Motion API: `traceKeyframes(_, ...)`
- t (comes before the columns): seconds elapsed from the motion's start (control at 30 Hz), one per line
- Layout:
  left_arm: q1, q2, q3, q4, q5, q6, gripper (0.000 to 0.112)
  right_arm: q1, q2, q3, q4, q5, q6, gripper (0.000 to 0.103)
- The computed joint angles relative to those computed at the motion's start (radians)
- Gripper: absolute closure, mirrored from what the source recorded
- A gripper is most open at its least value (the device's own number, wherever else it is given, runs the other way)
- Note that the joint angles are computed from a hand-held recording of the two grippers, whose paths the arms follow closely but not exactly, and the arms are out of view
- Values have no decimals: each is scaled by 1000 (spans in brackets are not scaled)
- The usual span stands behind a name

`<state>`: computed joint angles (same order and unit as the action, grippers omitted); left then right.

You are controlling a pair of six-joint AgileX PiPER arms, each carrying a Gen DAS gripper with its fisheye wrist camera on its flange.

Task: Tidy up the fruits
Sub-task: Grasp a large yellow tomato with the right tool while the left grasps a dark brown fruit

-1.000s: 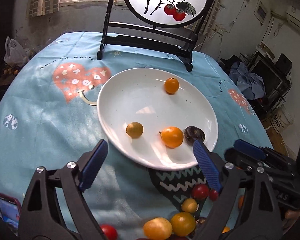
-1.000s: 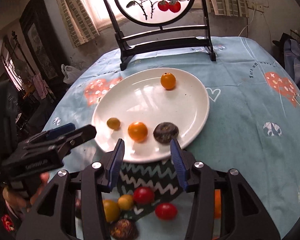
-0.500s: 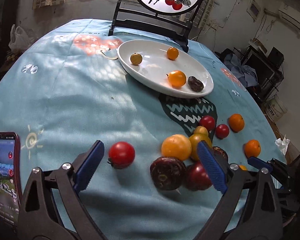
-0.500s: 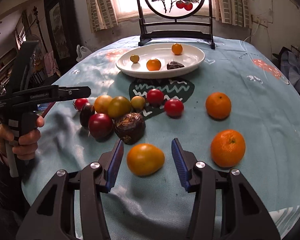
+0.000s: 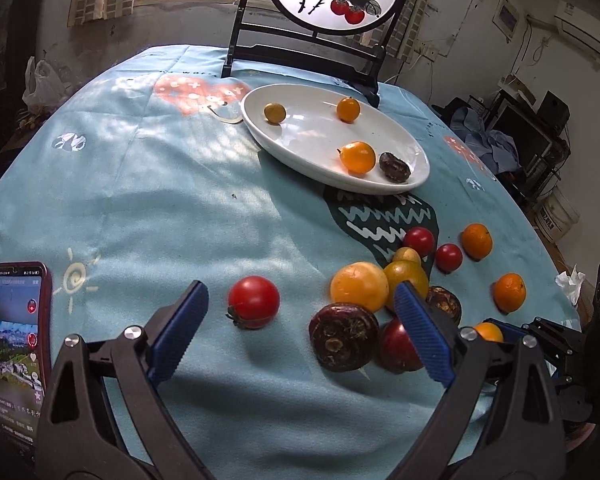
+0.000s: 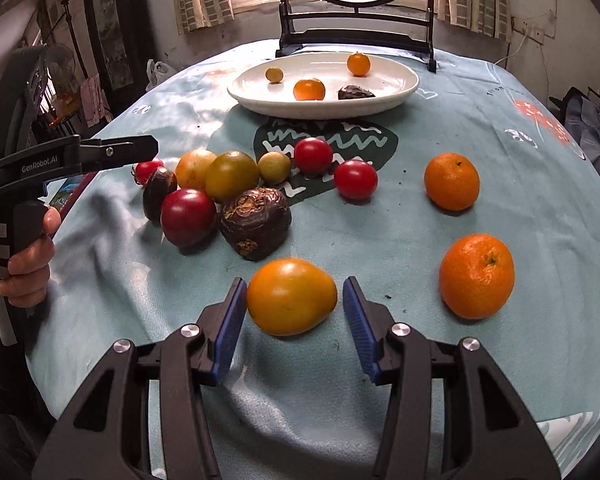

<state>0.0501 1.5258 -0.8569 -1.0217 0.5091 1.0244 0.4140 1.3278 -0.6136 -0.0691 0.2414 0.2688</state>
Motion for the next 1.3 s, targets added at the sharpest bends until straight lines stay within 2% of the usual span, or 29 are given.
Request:
traceKeyframes(0.1,4,2,-1,-1,0,-2,17,0,-7,13,29,-20,-30,60)
traceKeyframes(0.2,4,7,-4,8,7,-3,17,-10,-16,22,53,-34,-47,60)
traceKeyframes(0.33,23,-27,42,-92,56,198,18,-66,-37,43,320,-58,-293,60)
traceKeyframes(0.43,20,-59,86,-118,79,327,28,-74,-31,35,309,-46,-270,60)
traceKeyframes(0.5,68,-40,76,-134,187,375,39,-75,-30,33,319,-42,-279,60)
traceKeyframes(0.57,82,-21,61,-117,209,354,40,-73,-31,33,299,-42,-260,60)
traceKeyframes(0.7,68,42,2,-9,228,251,52,-73,-29,29,287,-33,-251,60)
traceKeyframes(0.97,-2,99,-73,137,186,161,54,-67,-29,31,284,-40,-253,60)
traceKeyframes(1.3,-69,114,-94,208,137,121,61,-96,-31,39,501,-42,-473,60)
